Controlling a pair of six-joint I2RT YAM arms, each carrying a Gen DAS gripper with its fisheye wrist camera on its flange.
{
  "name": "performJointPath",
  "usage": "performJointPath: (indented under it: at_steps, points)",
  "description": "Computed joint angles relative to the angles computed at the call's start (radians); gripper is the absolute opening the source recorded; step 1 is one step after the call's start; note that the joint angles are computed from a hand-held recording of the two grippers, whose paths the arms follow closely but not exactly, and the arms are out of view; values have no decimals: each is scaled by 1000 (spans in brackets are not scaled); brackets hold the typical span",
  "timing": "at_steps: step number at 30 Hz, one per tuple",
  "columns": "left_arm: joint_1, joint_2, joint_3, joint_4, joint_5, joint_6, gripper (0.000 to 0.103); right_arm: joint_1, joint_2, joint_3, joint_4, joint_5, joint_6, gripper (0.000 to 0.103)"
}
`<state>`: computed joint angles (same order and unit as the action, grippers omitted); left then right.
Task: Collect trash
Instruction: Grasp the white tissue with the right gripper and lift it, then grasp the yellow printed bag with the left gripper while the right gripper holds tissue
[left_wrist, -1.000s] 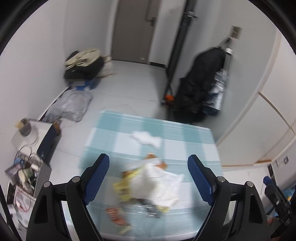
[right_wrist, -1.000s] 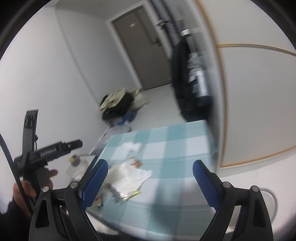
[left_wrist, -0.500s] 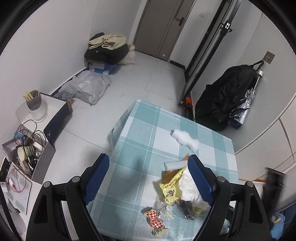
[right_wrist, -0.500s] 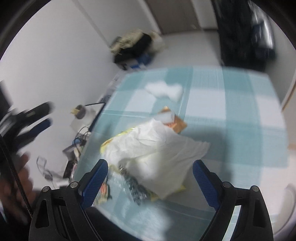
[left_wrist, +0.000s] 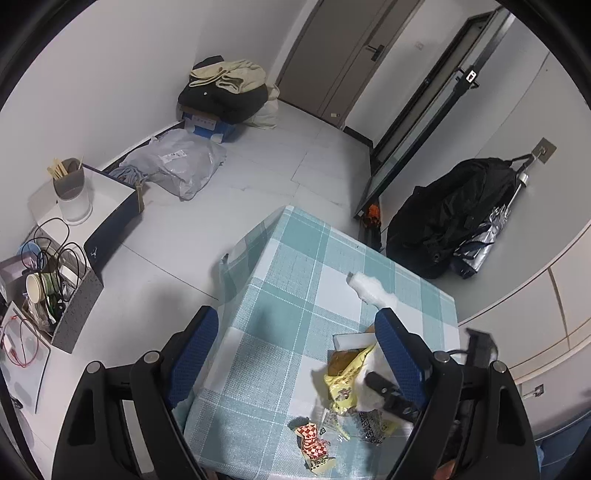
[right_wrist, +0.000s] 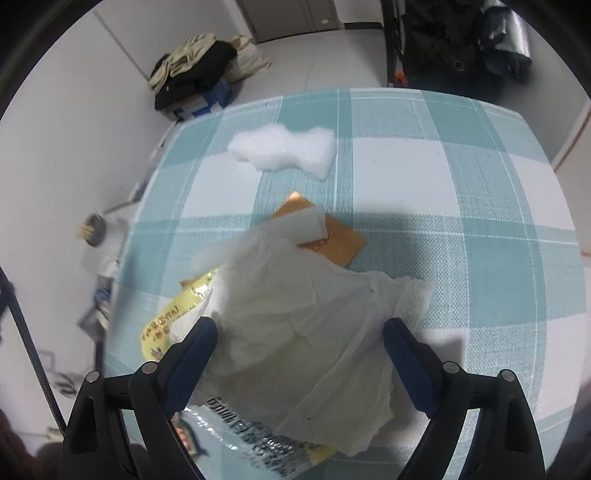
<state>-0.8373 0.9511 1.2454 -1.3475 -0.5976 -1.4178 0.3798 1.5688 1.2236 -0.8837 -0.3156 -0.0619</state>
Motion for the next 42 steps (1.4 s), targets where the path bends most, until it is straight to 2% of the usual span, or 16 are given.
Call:
performJointPath:
  at_steps: [2, 4, 5, 7, 8, 9, 15, 23, 27, 31, 37, 42]
  points:
    - [-1, -2, -1, -1, 0, -2, 85, 7, -18, -10, 7, 30, -5, 80]
    - [4, -8, -9, 6, 10, -1, 84, -6, -27, -16, 13, 33, -6, 51]
    - [7, -9, -10, 6, 14, -1, 84, -22, -20, -14, 14, 22, -7, 46]
    - [8, -7, -10, 5, 13, -3, 85, -61, -17, -16, 3, -20, -9, 24]
    - [5, -5, -8, 2, 10, -6, 84, -79, -17, -18, -2, -30, -18, 18]
    - [5, -2, -7, 2, 9, -5, 84, -99, -22, -25, -4, -39, -30, 8]
    - [10, 16, -9, 10, 25, 9, 84, -200, -51, -44, 5, -144, -91, 3]
    - [-8, 65, -6, 14, 49, 40, 84, -301, -116, -50, -26, -237, -240, 3]
    - [0, 88, -16, 67, 114, 115, 84, -345, -133, -46, -36, -269, -327, 3]
    - [36, 118, -43, 161, 229, 209, 84, -406, -143, -46, -42, -314, -412, 2]
    - [92, 246, -40, 244, 396, 316, 84, -475, -99, -32, -59, -381, -447, 2]
    - [99, 356, -1, 203, 418, 355, 84, -523, -70, 3, -84, -427, -470, 2]
